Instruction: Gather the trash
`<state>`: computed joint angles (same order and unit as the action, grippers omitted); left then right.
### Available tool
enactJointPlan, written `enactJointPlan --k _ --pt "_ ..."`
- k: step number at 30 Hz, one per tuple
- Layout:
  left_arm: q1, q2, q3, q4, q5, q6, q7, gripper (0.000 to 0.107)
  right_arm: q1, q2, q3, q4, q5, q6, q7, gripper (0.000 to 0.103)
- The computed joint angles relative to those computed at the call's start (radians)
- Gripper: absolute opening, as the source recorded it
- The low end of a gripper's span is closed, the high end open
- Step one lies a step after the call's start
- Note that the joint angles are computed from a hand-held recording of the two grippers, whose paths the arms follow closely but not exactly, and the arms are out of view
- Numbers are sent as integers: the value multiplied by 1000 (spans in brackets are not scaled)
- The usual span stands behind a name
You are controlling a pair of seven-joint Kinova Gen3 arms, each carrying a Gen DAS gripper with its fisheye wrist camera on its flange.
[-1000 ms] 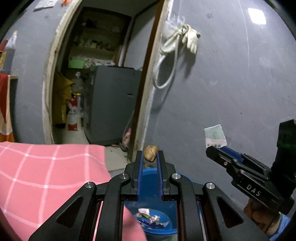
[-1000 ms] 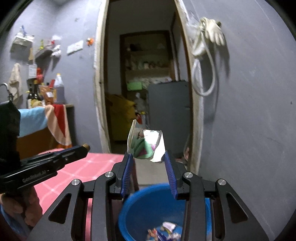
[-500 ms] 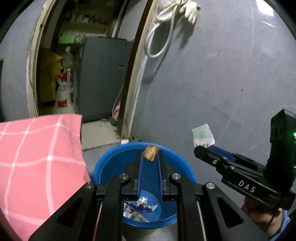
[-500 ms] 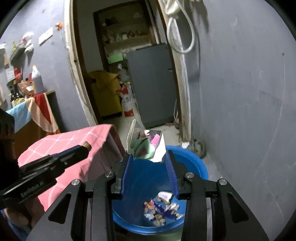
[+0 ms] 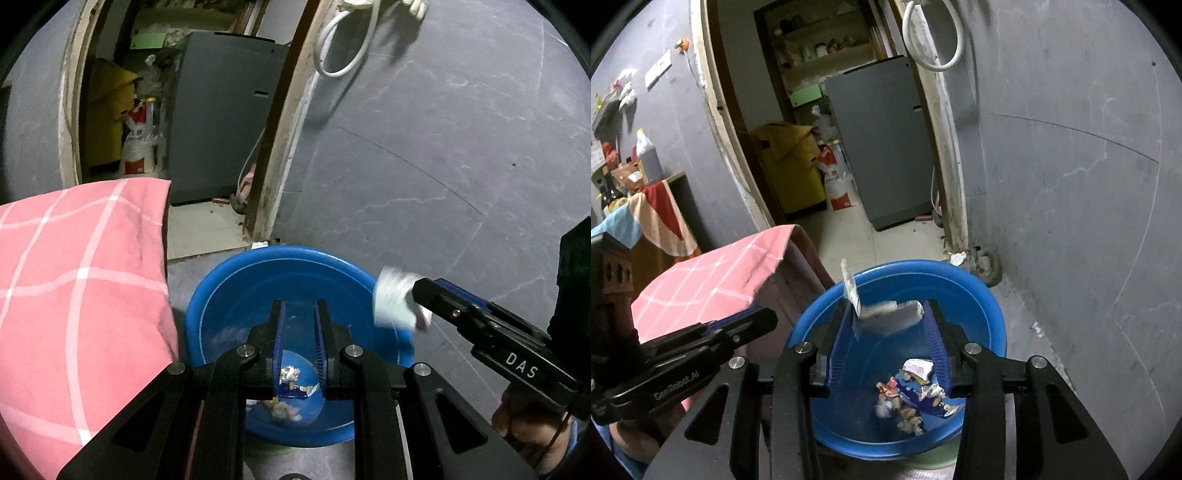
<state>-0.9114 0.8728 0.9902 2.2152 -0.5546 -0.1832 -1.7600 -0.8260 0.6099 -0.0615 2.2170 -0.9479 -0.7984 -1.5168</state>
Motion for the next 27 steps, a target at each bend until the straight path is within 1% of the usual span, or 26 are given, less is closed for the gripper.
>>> enactJointPlan --k 1,2,3,4,6,8,9,10,11,12,14,15,16,18,21,22,24,25,26,27 --pt "-7 -3 1 7 1 -7 1 19 2 -1 -1 4 6 -6 -6 39" --pt "-14 -6 2 11 0 -16 5 22 -1 0 1 -2 0 -5 0 42" --pt "-17 -14 -3 21 1 -36 9 33 -5 -1 1 -2 -3 -12 0 44" --pt "-21 -21 -10 33 -2 -64 16 41 -9 0 0 -3 -6 -22 0 47" --pt "-39 -33 -18 59 -23 -116 37 44 -15 -1 -3 0 -10 -43 -3 48" --pt "-55 -44 -17 64 -47 -128 63 44 -23 -1 -7 3 -19 -67 -3 51" --pt "-61 -52 -21 69 -56 -138 75 46 -32 0 -8 7 -30 -88 -1 52" --pt "-66 -60 -26 76 -65 -151 87 54 -41 1 -9 7 -44 -105 6 52" --pt "-80 -65 -30 85 -78 -171 97 57 -49 1 -10 4 -61 -119 20 53" --pt "-92 -69 -34 96 -90 -197 106 64 -58 3 -13 6 -75 -138 27 54" --pt "-113 -81 -45 118 -113 -248 122 70 -71 8 -23 10 -96 -186 27 62" --pt "-118 -92 -50 126 -123 -266 132 76 -72 9 -29 13 -99 -206 24 69" --pt "-129 -101 -58 139 -135 -293 137 81 -76 12 -35 18 -103 -229 18 73" --pt "-149 -116 -73 163 -161 -349 148 87 -92 18 -45 23 -123 -281 15 76" --pt "-185 -130 -101 203 -206 -443 159 99 -118 30 -61 24 -151 -357 18 84" --pt "-198 -133 -113 219 -221 -481 160 100 -133 38 -66 24 -164 -391 20 87" --pt "-236 -135 -129 240 -276 -527 177 100 -151 49 -79 24 -175 -442 23 90" --pt "-246 -141 -140 248 -295 -544 186 101 -162 56 -85 26 -177 -472 20 94" --pt "-259 -150 -152 261 -313 -568 190 101 -174 63 -92 29 -183 -501 19 100" --pt "-268 -159 -164 271 -328 -588 195 101 -188 72 -98 30 -191 -532 18 103"
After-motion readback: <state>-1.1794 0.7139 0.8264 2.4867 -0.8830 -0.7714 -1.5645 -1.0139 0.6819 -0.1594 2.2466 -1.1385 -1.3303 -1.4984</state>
